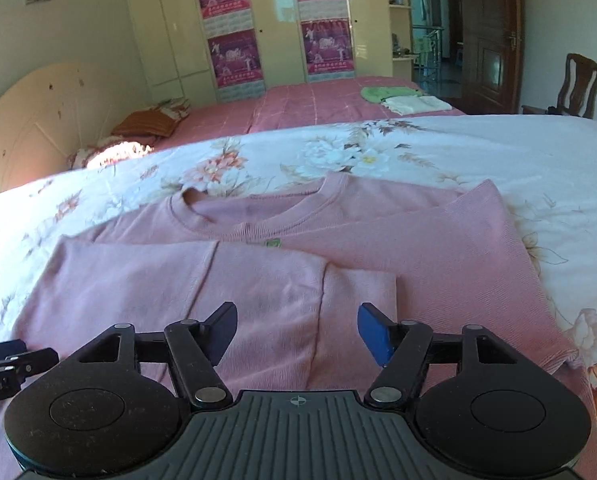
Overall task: Fold small clothes
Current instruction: 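Move both open grippers over the sweatshirt to its ribbed hem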
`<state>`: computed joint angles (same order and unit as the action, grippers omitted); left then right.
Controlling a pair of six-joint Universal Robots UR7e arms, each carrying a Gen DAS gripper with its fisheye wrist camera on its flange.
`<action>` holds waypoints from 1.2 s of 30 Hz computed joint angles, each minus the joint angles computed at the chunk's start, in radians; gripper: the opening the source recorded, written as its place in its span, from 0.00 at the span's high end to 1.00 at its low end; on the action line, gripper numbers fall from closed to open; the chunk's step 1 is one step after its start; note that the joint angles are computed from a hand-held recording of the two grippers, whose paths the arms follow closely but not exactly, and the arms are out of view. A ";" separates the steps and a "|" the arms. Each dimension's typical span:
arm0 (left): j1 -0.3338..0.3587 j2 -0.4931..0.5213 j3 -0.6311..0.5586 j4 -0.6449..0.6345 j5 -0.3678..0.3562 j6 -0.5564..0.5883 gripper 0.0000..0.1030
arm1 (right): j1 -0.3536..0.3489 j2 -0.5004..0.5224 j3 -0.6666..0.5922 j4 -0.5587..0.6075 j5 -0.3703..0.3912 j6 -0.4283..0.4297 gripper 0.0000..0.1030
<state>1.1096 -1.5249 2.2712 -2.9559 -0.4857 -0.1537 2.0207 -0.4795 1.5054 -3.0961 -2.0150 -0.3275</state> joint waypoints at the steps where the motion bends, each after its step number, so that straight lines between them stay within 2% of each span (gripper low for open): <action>1: -0.003 0.006 0.008 -0.033 0.013 0.023 0.38 | -0.002 0.002 -0.004 0.031 -0.020 0.003 0.52; 2: -0.008 0.004 0.012 -0.024 0.022 0.017 0.38 | -0.006 0.007 -0.008 0.048 -0.046 -0.002 0.58; 5: -0.013 -0.007 0.004 0.034 0.029 -0.033 0.38 | -0.010 0.005 0.011 0.011 -0.062 -0.070 0.59; 10: -0.035 -0.033 -0.003 0.144 0.055 -0.138 0.40 | -0.006 -0.029 0.041 0.018 -0.070 -0.053 0.58; 17: -0.114 -0.074 0.029 0.218 0.056 -0.231 0.39 | 0.011 -0.099 0.126 -0.026 -0.015 -0.075 0.59; 22: -0.166 -0.057 0.039 0.241 0.037 -0.278 0.39 | 0.022 -0.127 0.171 0.010 0.030 -0.075 0.59; 26: -0.188 -0.024 0.059 0.226 0.027 -0.271 0.36 | 0.026 -0.127 0.201 0.014 0.048 -0.082 0.59; 31: -0.186 -0.047 0.104 0.356 0.049 -0.395 0.36 | 0.006 -0.138 0.245 0.032 -0.003 -0.128 0.59; 33: -0.203 -0.079 0.146 0.365 0.086 -0.403 0.34 | -0.015 -0.165 0.290 -0.012 -0.018 -0.168 0.59; 36: -0.231 -0.166 0.174 0.528 0.113 -0.522 0.32 | -0.043 -0.212 0.340 -0.055 -0.043 -0.207 0.59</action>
<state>0.8787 -1.6904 2.4455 -2.4278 -0.3724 -0.6757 1.9775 -0.6919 1.8459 -3.1507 -2.0580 -0.5342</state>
